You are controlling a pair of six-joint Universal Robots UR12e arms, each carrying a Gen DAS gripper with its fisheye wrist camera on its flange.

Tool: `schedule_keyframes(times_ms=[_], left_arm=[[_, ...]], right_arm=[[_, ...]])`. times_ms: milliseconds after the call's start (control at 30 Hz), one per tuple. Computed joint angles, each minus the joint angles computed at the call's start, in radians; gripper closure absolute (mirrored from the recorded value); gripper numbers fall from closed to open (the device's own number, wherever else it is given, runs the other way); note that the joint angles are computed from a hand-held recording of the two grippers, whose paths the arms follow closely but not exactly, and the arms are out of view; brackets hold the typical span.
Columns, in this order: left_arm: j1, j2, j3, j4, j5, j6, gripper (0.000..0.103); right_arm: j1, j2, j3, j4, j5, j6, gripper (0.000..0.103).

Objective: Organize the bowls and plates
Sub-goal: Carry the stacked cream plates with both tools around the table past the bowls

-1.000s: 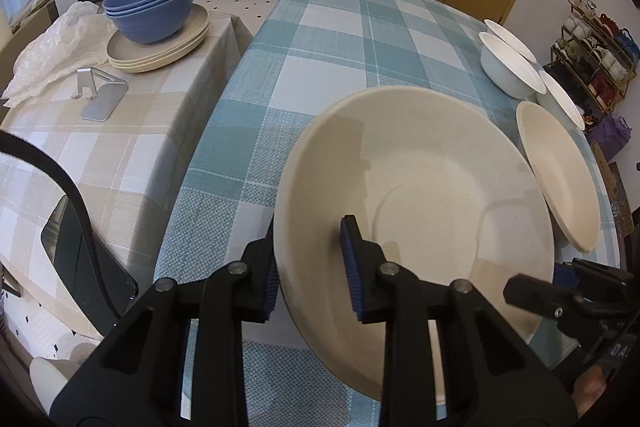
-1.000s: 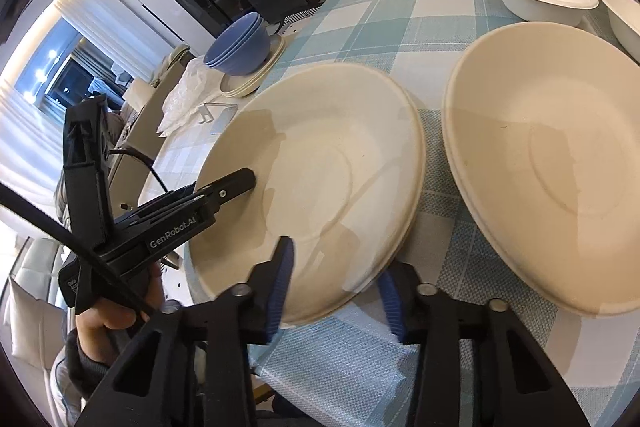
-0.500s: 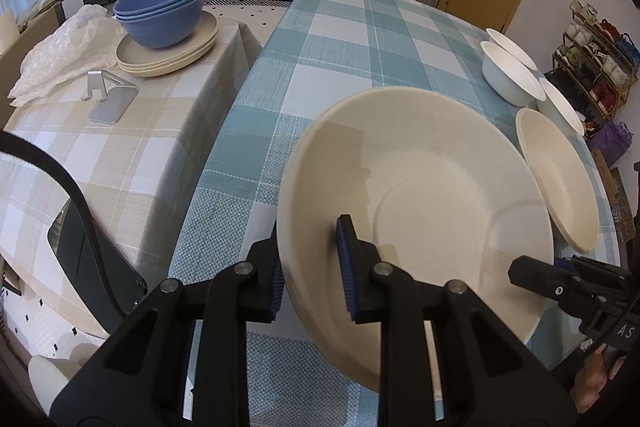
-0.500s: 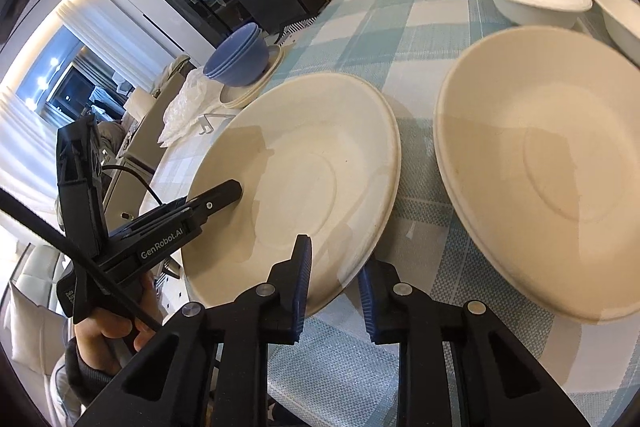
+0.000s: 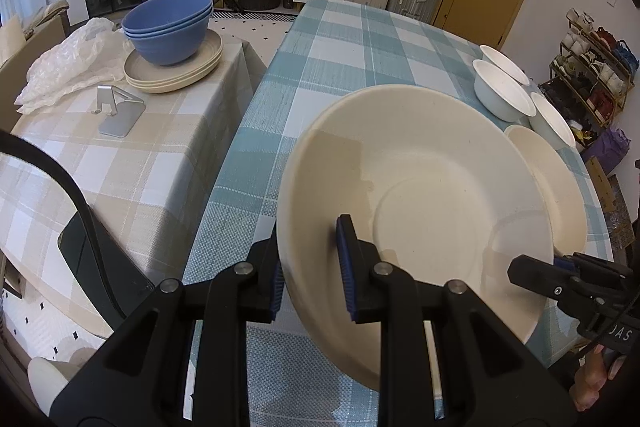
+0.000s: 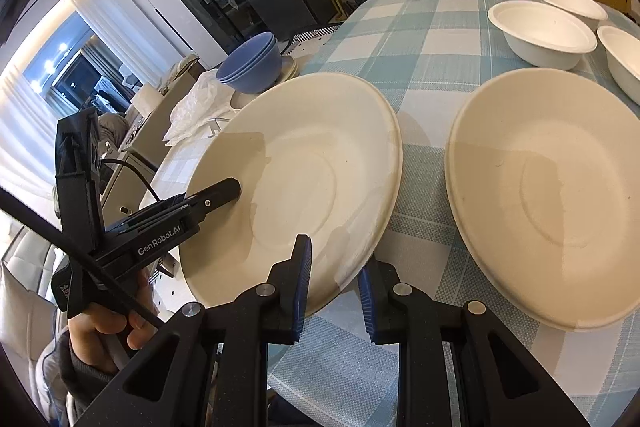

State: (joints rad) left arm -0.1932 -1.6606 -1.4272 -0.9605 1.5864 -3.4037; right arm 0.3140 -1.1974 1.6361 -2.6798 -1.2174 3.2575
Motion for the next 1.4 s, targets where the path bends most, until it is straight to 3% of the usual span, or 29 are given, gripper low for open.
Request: schedule_keyframes(times_ms=[667, 1400], left_arm=[[-0.015, 0.006, 0.024, 0.013, 0.016, 0.002, 0.083], [-0.113, -0.1, 0.181, -0.02, 0.04, 0.037, 0.083]], right_arm=[[0.006, -0.033, 0.027, -0.061, -0.047, -0.018, 0.081], [-0.046, -0.106, 0.096, -0.126, -0.119, 0.017, 0.081]])
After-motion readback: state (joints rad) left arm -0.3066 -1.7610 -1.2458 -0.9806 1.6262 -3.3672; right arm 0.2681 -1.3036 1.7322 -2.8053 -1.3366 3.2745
